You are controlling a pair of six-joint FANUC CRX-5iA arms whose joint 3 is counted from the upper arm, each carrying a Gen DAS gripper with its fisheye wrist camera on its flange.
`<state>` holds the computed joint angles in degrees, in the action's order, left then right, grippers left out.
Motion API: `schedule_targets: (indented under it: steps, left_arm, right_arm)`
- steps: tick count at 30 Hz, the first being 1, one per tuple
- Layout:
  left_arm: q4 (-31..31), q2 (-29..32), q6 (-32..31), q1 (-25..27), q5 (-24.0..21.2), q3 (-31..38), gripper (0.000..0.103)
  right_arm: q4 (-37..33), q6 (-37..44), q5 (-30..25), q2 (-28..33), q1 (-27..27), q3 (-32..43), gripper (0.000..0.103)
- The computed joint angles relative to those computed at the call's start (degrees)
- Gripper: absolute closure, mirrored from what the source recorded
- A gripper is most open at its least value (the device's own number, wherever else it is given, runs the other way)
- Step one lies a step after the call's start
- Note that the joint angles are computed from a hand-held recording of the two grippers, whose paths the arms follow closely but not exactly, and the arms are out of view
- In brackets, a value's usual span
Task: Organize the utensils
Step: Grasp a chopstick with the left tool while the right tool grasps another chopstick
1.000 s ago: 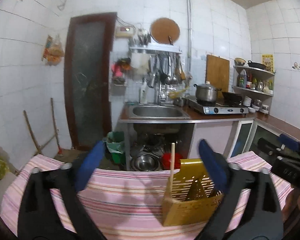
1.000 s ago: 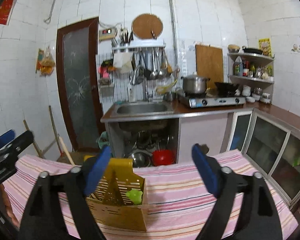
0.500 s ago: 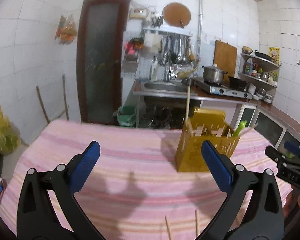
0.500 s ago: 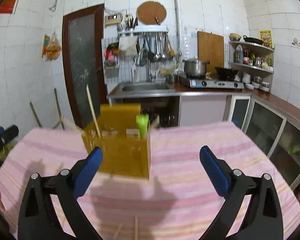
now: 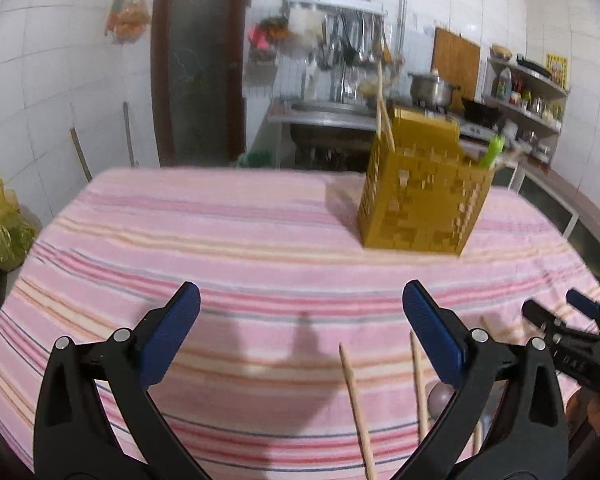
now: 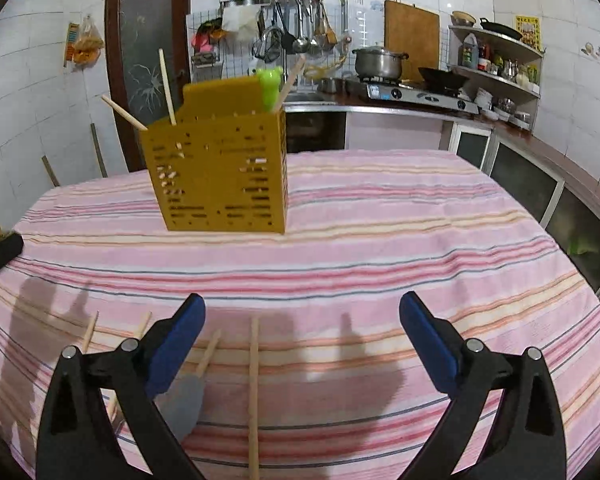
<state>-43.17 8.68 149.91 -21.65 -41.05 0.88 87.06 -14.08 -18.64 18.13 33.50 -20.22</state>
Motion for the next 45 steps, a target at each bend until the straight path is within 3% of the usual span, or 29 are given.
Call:
schedule_targets:
  steps: [7, 14, 21, 27, 32, 37, 40, 45]
  left_arm:
    - [9.61, 3.13, -6.43, 3.21, 1.00, -0.57, 0.005]
    - [13.05, 6.15, -10.54, 2.67, -0.65, 0.87, 0.010]
    - [19.30, 8.22, -17.31, 2.97, -1.82, 1.71, 0.031]
    - [18.61, 8.53, -16.63, 2.48, -2.87, 2.03, 0.033]
    - [18.30, 8.85, -15.91, 2.45, -3.36, 2.28, 0.035]
    - [19.90, 9.00, -16.96, 2.89, -2.54, 2.28, 0.064]
    - [20.91, 9.04, -17.64, 2.96, -2.34, 2.22, 0.071]
    - [21.49, 10.24, -18.76, 2.89, -3.10, 3.71, 0.086]
  right_arm:
    - [-12.48, 11.80, -3.69, 3.24, 3.31, 3.60, 0.008]
    - [-23.01, 22.61, -6.69, 5.58, 5.72, 7.15, 0.010]
    - [-34.00, 33.12, -8.48, 7.08, 7.06, 10.75, 0.048]
    - [-34.99, 35.23, -8.14, 7.26, 7.34, 11.03, 0.060]
    - [-37.38, 37.34, -7.80, 7.52, 7.35, 11.76, 0.064]
    - [-43.55, 42.84, -8.88, 8.24, 7.54, 14.38, 0.065]
    - [-44.77, 43.68, -8.62, 8.14, 7.49, 14.56, 0.069]
    - [-46.40, 45.67, -8.18, 8.37, 7.40, 15.21, 0.085]
